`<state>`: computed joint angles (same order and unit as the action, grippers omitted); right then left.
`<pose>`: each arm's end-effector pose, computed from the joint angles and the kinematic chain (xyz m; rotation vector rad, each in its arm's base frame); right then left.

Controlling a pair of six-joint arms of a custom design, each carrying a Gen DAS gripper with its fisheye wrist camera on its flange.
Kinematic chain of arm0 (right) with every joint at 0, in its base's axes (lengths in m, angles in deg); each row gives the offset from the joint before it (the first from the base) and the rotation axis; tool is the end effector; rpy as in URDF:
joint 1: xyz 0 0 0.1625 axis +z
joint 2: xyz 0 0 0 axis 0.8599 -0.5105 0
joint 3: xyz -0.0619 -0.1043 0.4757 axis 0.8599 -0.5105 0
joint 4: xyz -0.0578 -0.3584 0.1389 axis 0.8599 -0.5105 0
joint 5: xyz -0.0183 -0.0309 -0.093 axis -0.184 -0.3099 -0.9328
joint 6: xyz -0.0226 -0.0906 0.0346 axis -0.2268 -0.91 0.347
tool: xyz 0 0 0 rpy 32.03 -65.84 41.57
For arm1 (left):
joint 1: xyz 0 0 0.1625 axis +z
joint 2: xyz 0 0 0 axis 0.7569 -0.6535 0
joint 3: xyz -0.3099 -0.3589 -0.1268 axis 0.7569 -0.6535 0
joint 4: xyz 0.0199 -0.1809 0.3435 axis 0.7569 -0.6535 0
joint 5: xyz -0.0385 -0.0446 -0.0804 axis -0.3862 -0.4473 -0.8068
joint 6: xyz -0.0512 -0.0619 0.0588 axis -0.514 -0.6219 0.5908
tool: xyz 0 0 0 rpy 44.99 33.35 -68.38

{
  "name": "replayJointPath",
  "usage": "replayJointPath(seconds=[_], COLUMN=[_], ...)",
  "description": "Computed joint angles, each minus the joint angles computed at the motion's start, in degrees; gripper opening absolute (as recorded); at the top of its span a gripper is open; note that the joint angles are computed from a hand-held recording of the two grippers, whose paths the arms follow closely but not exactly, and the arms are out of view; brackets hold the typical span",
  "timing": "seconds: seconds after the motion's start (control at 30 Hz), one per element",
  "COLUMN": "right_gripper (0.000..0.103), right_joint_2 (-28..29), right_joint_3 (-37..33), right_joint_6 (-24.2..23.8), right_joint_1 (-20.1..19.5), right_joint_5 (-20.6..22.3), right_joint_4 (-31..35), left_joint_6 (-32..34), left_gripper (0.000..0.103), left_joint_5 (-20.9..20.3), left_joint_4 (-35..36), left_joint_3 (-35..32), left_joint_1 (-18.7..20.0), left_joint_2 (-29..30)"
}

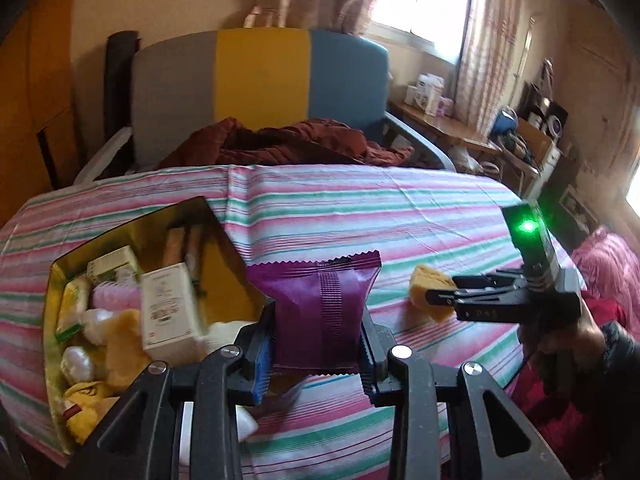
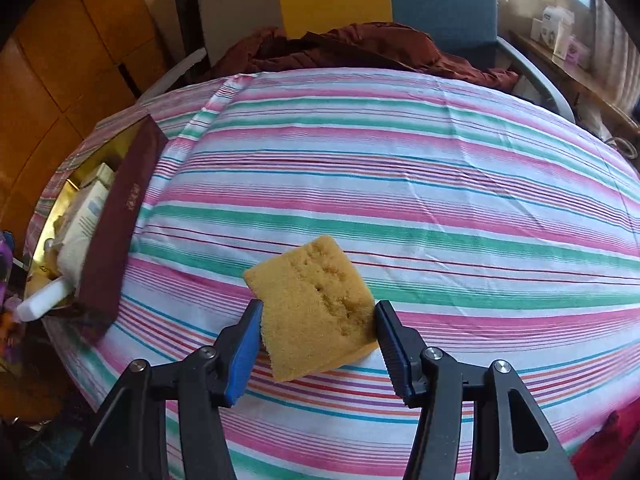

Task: Organize objects
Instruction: 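Carry the purple packet and yellow sponge over the gold tray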

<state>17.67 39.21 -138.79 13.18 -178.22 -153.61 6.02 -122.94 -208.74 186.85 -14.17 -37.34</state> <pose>-0.1045 -0.6949 0.3331 0.8002 -2.5182 0.3315 -0.3887 -0.5360 -0.0554 0.3235 2.3205 -0.9689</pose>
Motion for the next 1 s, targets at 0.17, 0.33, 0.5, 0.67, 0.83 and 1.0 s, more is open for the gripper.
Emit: replayJointPath(seconds=[0.17, 0.33, 0.5, 0.67, 0.83, 1.0], right_gripper=[0.057, 0.057, 0.057, 0.057, 0.057, 0.058], right_joint_2=[-1.59, -3.57, -4.08, -2.18, 0.43, 2.46], right_joint_3=[3.28, 6.49, 10.31, 12.52, 12.83, 12.27], right_joint_6=[0.19, 1.9, 2.7, 4.03, 6.11, 8.59], right_joint_1=[1.53, 3.95, 7.05, 9.95, 12.35, 13.26], right_joint_5=[2.07, 7.05, 11.03, 11.03, 9.3, 7.28], right_joint_4=[-0.73, 0.95, 1.45, -0.41, -3.48, -4.82], left_joint_6=[-4.35, -13.82, -23.93, -30.51, -34.12, -31.21], left_gripper=[0.035, 0.035, 0.035, 0.035, 0.035, 0.035], left_joint_5=[3.28, 7.46, 9.68, 10.44, 10.18, 9.62], left_joint_4=[-2.34, 0.05, 4.88, 6.27, 5.22, 0.23], left_joint_3=[5.7, 12.41, 18.05, 22.45, 25.48, 26.28], left_joint_1=[0.06, 0.7, 1.35, 1.47, 1.45, 2.18], left_joint_2=[-3.68, -8.55, -12.57, -15.12, -15.94, -15.33])
